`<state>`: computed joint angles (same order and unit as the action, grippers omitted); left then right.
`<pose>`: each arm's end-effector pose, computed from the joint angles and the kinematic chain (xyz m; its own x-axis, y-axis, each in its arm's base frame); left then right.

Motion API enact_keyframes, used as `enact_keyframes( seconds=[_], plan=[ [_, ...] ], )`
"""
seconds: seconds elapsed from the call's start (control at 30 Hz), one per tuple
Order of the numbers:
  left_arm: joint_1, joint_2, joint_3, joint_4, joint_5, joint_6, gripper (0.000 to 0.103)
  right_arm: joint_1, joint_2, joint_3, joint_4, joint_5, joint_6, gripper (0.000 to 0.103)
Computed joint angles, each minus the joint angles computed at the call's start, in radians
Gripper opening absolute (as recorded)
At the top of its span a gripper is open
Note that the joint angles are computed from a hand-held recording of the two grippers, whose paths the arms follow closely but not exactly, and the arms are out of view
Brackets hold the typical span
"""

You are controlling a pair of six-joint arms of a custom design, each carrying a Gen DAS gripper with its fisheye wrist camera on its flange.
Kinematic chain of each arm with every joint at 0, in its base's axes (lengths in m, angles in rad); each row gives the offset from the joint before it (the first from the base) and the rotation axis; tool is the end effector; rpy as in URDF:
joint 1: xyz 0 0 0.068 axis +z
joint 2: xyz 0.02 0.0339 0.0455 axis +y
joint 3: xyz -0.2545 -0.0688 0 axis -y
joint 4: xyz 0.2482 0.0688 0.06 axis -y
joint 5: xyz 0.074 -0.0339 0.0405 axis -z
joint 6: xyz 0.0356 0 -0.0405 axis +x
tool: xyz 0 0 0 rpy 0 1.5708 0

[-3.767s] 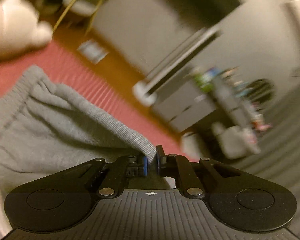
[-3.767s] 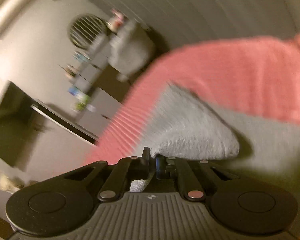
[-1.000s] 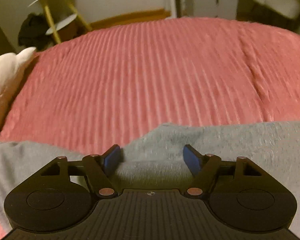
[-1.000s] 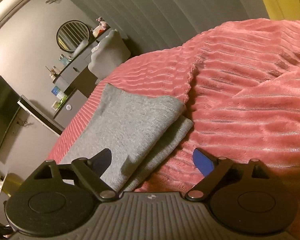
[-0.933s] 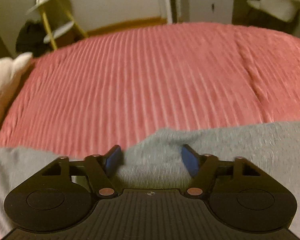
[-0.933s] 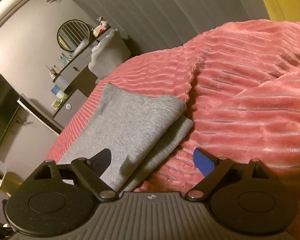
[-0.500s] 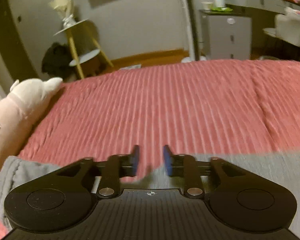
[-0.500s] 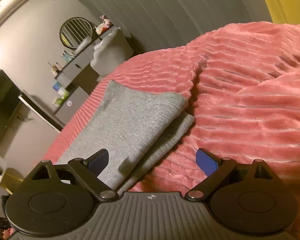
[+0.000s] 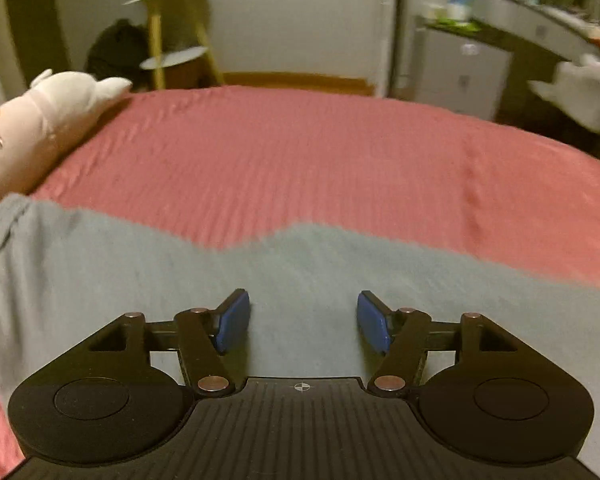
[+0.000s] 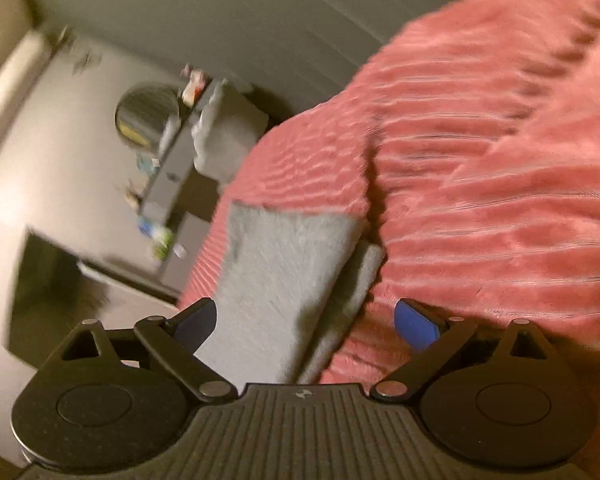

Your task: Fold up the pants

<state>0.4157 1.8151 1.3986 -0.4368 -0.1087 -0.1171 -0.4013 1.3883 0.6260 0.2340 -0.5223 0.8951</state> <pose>0.3687 0.1670 0.2325 -0.6300 -0.4051 -0.6625 -0.5440 0.8391 0.0044 0.2696 -0.0951 0.1829 -0.3355 0.8770 -0.3440 0.3257 0.4506 0.8312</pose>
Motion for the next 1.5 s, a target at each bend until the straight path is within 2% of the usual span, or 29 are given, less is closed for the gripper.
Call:
enact_keyframes(
  seconds=[0.07,0.1,0.13,0.23,0.3,0.4,0.43,0.47,0.5,0.53,0.6,0.63,0.67,0.73,0.8,0.87,1.1,1.17,1.3,1.33,1.4,1.5],
  plan=[
    [-0.009,-0.107,-0.129,0.028,0.032,-0.001,0.075,-0.030,0.024,-0.009,0.054,-0.054,0.043,0.089],
    [-0.015,-0.158,-0.193,0.040,0.038,-0.015,0.075,-0.035,0.036,-0.001,0.053,-0.062,0.038,0.087],
    [-0.003,-0.219,-0.257,0.037,0.053,-0.022,0.075,-0.036,0.052,0.007,0.053,-0.069,0.028,0.082],
    [0.018,-0.310,-0.371,0.032,0.082,-0.058,0.076,-0.039,0.117,0.047,0.043,-0.074,0.028,0.073],
    [0.012,-0.316,-0.372,-0.015,0.054,-0.083,0.076,-0.047,0.160,0.063,0.085,-0.096,0.048,0.070],
    [0.017,-0.322,-0.370,-0.030,0.047,-0.095,0.076,-0.060,0.217,0.103,0.091,-0.117,0.052,0.063],
    [0.016,-0.329,-0.378,-0.018,0.044,-0.094,0.077,-0.058,0.227,0.110,0.093,-0.116,0.056,0.050],
    [0.013,-0.332,-0.384,-0.005,0.043,-0.093,0.077,-0.057,0.235,0.118,0.095,-0.115,0.056,0.029],
    [0.009,-0.330,-0.390,0.009,0.039,-0.094,0.078,-0.056,0.241,0.130,0.080,-0.118,0.050,0.019],
    [0.015,-0.329,-0.399,0.018,0.041,-0.092,0.078,-0.052,0.237,0.133,0.073,-0.122,0.040,0.014],
    [0.014,-0.315,-0.393,0.012,0.044,-0.103,0.078,-0.043,0.220,0.125,0.088,-0.118,0.008,0.016],
    [0.012,-0.308,-0.391,0.012,0.040,-0.106,0.079,-0.038,0.220,0.130,0.082,-0.118,-0.009,0.021],
    [0.008,-0.307,-0.393,0.016,0.033,-0.105,0.079,-0.036,0.226,0.139,0.074,-0.123,-0.016,0.031],
    [-0.001,-0.308,-0.395,0.018,0.023,-0.097,0.081,-0.029,0.251,0.166,0.046,-0.113,-0.021,0.037],
    [-0.003,-0.313,-0.395,0.013,0.027,-0.094,0.082,-0.012,0.270,0.200,0.018,-0.083,-0.034,0.035],
    [0.008,-0.315,-0.391,0.006,0.048,-0.090,0.082,0.009,0.258,0.212,0.004,-0.046,-0.087,0.015],
    [0.061,-0.347,-0.349,-0.070,0.147,-0.105,0.082,0.066,0.203,0.282,-0.146,0.059,-0.245,0.012],
    [0.082,-0.373,-0.352,-0.085,0.172,-0.093,0.087,0.092,0.209,0.334,-0.228,0.112,-0.277,0.016],
    [0.127,-0.428,-0.358,-0.124,0.153,-0.037,0.089,0.153,0.229,0.418,-0.356,0.249,-0.345,0.018],
    [0.136,-0.442,-0.356,-0.137,0.135,-0.020,0.089,0.167,0.233,0.434,-0.384,0.285,-0.360,0.013],
    [0.166,-0.478,-0.354,-0.158,0.126,0.018,0.090,0.189,0.230,0.462,-0.427,0.330,-0.371,0.012],
    [0.239,-0.537,-0.356,-0.178,0.177,0.050,0.095,0.273,0.192,0.517,-0.456,0.426,-0.414,0.011]
  ],
)
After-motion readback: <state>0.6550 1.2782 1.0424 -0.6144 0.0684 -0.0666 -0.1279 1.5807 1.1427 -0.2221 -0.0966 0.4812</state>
